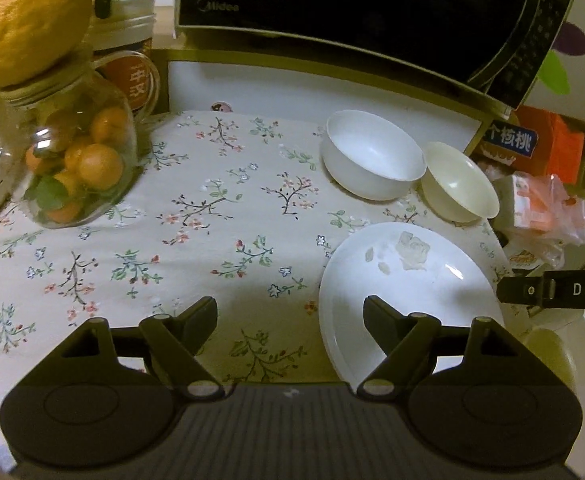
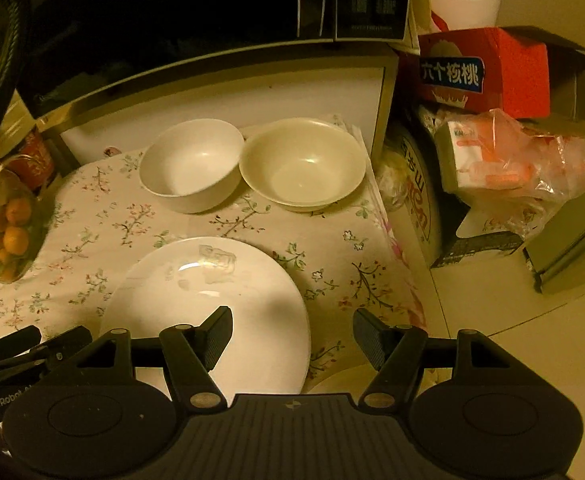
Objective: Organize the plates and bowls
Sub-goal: 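Close both grippers on the rim of the white rose-print plate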
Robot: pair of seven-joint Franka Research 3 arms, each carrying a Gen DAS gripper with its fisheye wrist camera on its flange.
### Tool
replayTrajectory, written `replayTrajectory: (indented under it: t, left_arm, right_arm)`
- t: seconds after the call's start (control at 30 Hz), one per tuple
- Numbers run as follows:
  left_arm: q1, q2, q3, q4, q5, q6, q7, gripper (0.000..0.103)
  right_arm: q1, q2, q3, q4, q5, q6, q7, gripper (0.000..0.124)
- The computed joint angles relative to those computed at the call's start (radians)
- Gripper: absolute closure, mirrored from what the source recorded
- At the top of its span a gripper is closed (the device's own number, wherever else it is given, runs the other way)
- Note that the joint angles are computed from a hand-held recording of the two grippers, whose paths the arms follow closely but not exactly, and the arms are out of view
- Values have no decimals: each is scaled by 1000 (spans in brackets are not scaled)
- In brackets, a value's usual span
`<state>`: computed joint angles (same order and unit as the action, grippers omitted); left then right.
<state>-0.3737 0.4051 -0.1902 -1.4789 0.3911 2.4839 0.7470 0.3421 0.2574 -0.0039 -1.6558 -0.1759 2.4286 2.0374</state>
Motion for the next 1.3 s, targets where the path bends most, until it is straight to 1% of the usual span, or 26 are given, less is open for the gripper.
replayTrajectory:
  t: [0.17, 0.23, 0.37, 0.5, 0.7, 0.77, 0.87, 0.93, 1.2, 1.3]
  left_arm:
    - [-1, 31, -6, 34, -18, -19, 19, 26]
    - [-5, 41, -6, 45, -19, -24, 29, 27]
    - [-13, 54, -2, 58, -16, -28, 39, 29]
    - [-16, 63, 2, 67, -18, -40, 41, 30]
    - [-17, 73, 6, 77, -17, -45, 39, 32]
    - [-16, 77, 5, 81, -18, -45, 44, 33]
    - [-11, 82, -1, 81, -31, -39, 55, 39]
    - [-7, 86, -6, 81, -45, -38, 63, 44]
    - [-12, 76, 0, 51, -34, 1, 71, 47]
    - [-11, 76, 1, 48, -33, 13, 68, 52]
  right_arm:
    - [-3, 29, 2, 26, 19, -20, -19, 59]
    - [-4, 40, 2, 38, 30, -24, -26, 63]
    - [2, 65, -4, 61, 33, -30, -36, 64]
    - [4, 77, -7, 72, 39, -30, -40, 68]
    - [10, 86, -11, 78, 37, -37, -49, 68]
    - [10, 89, -12, 79, 40, -41, -49, 69]
    - [8, 95, -10, 83, 45, -44, -60, 71]
    - [8, 98, -10, 84, 50, -48, -64, 74]
    - [5, 124, -11, 104, 71, -56, -87, 86]
    - [0, 130, -7, 107, 92, -60, -97, 91]
